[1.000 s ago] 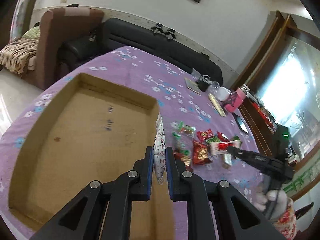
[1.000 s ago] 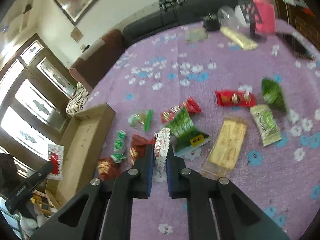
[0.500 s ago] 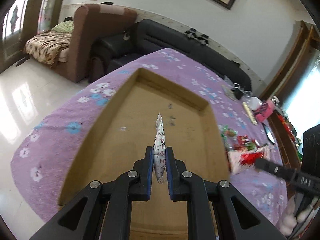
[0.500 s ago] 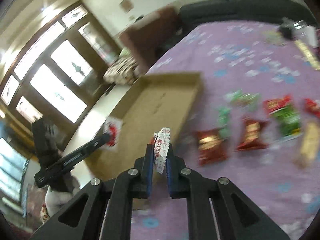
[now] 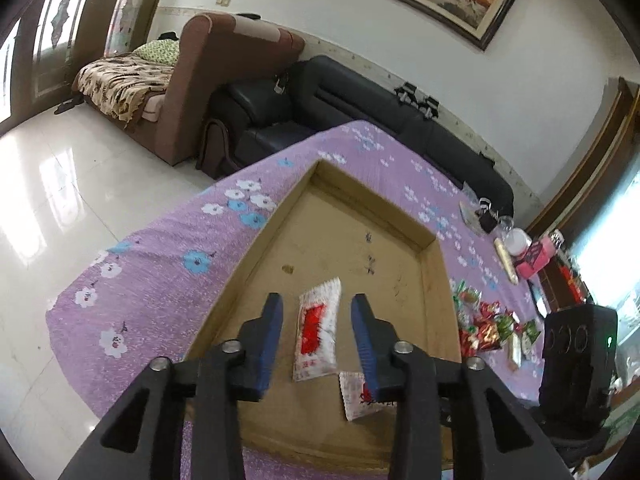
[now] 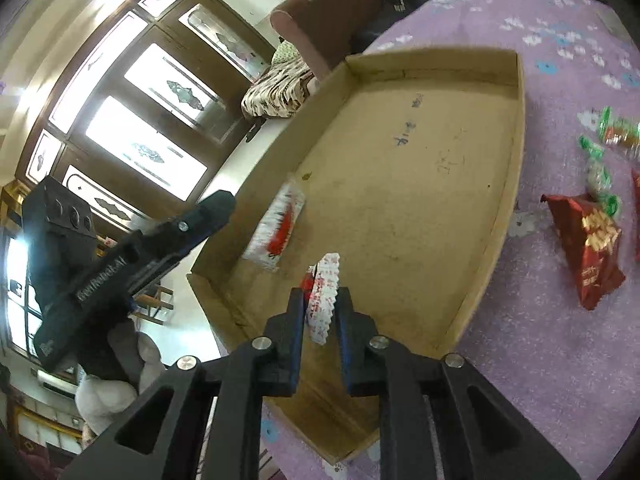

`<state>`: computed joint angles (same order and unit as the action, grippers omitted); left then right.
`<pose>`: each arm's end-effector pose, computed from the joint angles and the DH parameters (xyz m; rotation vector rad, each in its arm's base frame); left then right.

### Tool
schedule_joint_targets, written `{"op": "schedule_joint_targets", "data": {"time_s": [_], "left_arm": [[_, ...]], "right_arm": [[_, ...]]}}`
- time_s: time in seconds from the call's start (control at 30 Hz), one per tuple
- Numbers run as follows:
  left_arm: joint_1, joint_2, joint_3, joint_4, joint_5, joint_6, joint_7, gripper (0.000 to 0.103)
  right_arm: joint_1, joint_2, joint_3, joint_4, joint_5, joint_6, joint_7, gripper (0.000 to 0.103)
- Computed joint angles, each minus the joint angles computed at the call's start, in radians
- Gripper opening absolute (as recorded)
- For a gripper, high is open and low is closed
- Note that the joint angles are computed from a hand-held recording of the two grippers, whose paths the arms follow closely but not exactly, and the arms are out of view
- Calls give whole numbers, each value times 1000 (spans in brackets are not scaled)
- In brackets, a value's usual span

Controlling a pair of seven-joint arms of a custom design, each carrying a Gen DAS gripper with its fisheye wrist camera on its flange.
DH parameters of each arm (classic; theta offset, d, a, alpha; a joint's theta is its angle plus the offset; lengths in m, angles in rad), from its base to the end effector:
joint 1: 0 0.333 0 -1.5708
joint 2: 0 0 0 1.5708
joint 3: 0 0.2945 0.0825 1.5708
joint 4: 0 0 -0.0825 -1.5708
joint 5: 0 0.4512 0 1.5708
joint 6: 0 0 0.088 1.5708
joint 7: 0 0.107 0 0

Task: Organize snacks
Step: 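Carry both white-red packets over the cardboard box and open both tools, then grasp the red foil bag with the left tool while the right grasps the cream biscuit bar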

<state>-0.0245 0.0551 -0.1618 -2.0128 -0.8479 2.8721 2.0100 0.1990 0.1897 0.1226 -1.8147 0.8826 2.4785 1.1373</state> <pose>0.6600 -0.0802 0.4524 -1.9537 1.7463 -1.2349 0.6730 0.2172 0.4367 -1.7638 1.5033 0.1848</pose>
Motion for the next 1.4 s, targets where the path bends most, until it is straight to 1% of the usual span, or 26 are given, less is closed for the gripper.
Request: {"op": "schedule_joint_targets", "data": {"time_s": [0.03,0.07,0.1,0.23,0.33,0.43,0.5,0.57,0.6,0.63,0.67,0.7,0.73,0.77,0.83,0.9,0.93,0.97,1.07,1.1,1.17,1.23,1.27,1.33,1.4], "left_arm": [[1,-5,-2,-2,-16,6,15,38],[-1,-11,-4,-6,-32,14,30,38],[-3,-17,-5,-10,-47,20,43,38],[-21,-42,-4,-25,-89,33,90,44],[-39,-59,0,-39,-95,46,114,46],[-59,-74,5,-48,-111,48,157,47],[-75,-83,6,-52,-128,51,194,47],[-91,-89,5,-54,-139,53,233,52],[-98,-90,5,-53,-138,51,241,54],[-105,-89,5,-50,-140,45,253,56],[-111,-86,4,-44,-139,33,262,57],[-115,-82,2,-38,-132,23,263,57],[-119,-77,0,-32,-128,13,266,57],[-124,-70,-5,-24,-117,3,265,57],[-130,-57,-14,-12,-92,-10,253,57],[-137,-42,-25,6,-69,-39,242,57],[-140,-35,-31,16,-59,-58,242,57],[-142,-32,-37,21,-49,-69,243,57],[-151,-17,-52,43,-18,-107,240,57],[-153,-10,-56,52,-9,-120,236,57],[-159,15,-64,81,35,-142,205,57],[-166,43,-73,111,98,-153,164,57],[-171,63,-77,131,140,-156,137,57],[-174,99,-85,168,203,-169,95,57],[-180,143,-94,217,269,-188,46,57]], "right_arm": [[8,-14,0,-15,-20,23,0,23],[12,-27,-1,-26,-36,38,0,33],[16,-44,-2,-44,-45,57,-8,39],[25,-101,-11,-91,-29,92,-35,40],[29,-171,-31,-166,-1,137,-63,42],[33,-252,-61,-257,-25,216,-48,50],[25,-308,-80,-327,-112,295,27,64],[-8,-364,-92,-406,-260,389,163,72],[-29,-383,-94,-437,-325,418,227,72],[-72,-404,-86,-470,-418,443,323,72],[-116,-418,-73,-491,-506,446,414,72],[-176,-431,-55,-508,-604,428,519,72],[-208,-441,-58,-521,-654,412,580,72],[-218,-446,-75,-532,-668,402,611,72],[-210,-439,-118,-537,-664,385,642,71],[-176,-420,-169,-528,-631,378,625,66],[-162,-408,-187,-521,-618,380,607,65],[-162,-395,-186,-516,-632,387,615,64],[-187,-329,-160,-464,-741,411,697,64],[-196,-311,-149,-449,-793,413,744,64],[-216,-260,-127,-394,-945,398,868,64],[-212,-209,-131,-342,-1074,369,960,64],[-203,-190,-138,-323,-1103,355,979,64],[-183,-151,-151,-289,-1113,332,984,64],[-167,-129,-167,-274,-1150,329,1016,63]]}}
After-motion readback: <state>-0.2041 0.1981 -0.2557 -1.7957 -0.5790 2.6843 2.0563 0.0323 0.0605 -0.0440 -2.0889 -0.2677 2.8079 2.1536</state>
